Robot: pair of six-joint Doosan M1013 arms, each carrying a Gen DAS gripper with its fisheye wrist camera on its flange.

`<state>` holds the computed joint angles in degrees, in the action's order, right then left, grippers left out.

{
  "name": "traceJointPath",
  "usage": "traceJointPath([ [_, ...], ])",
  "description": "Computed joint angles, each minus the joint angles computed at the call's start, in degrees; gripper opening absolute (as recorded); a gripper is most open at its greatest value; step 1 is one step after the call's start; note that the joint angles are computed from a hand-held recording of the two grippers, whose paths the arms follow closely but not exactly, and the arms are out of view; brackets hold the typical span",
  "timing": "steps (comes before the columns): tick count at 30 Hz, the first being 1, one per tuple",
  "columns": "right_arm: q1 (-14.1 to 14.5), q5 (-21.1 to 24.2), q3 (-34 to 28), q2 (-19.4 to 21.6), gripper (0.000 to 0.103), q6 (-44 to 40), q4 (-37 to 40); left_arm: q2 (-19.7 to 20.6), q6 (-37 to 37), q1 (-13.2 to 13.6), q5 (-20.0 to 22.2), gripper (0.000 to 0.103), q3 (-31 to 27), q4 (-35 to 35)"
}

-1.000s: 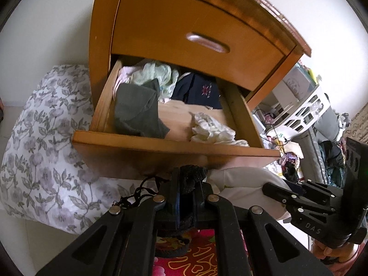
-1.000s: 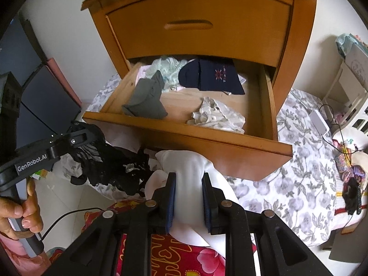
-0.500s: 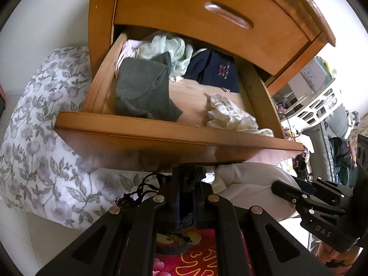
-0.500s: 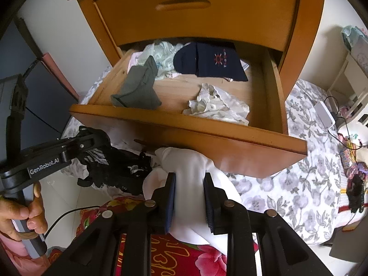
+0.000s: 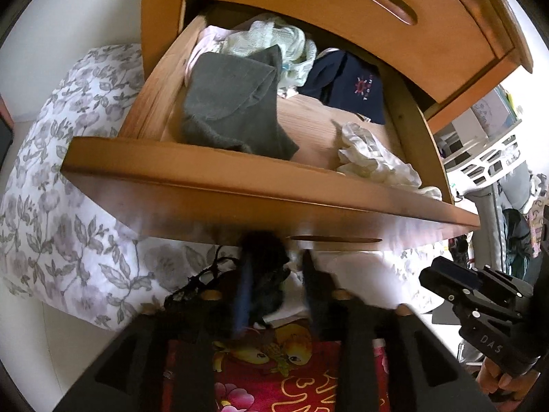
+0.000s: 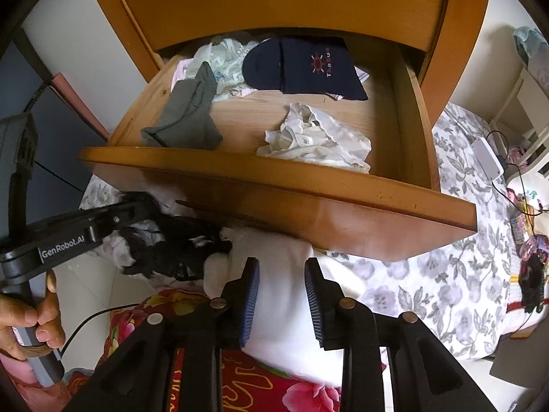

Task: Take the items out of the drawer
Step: 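Lower both garments onto the bedspread below the drawer and open both grippers, then move both open tools back into the drawer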

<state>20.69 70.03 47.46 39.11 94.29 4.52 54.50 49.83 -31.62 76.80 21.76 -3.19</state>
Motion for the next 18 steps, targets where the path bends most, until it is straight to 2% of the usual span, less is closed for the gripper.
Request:
traceJointPath([
  [5,0.1,0.3,-0.5,0.1,0.032,-0.3,-0.1,-0.2,-0.9,0.1,0.4,0.066,0.2,0.6],
  [6,0.1,0.4,-0.5,0.2,0.034,-0.5,-0.1,-0.1,-1.2,0.1,0.8,0.067,0.0,0.9],
  [8,0.2,0.6,-0.5,0.2,0.041,-0.6,-0.1,0.1,-2.0,0.1,1.9,0.068,-0.5,1.2],
  [10,0.2,0.4,-0.2,0.1,0.058,-0.6,-0.2,0.2,-2.4,0.1,2.5,0.068,-0.6,1.5],
  [13,0.3,0.5,-0.2,0.1,0.068,-0.2,-0.8,0.0,-2.7,0.1,2.8,0.070,-0.2,2.1],
  [15,0.3,0.3,0.0,0.0,0.072,0.1,-1.5,-0.1,-3.0,0.0,3.0,0.083,-0.1,2.7],
  [18,0.2,0.2,0.2,-0.1,0.077,0.6,-2.0,-0.7,-3.4,-0.1,2.0,0.084,1.0,3.7],
])
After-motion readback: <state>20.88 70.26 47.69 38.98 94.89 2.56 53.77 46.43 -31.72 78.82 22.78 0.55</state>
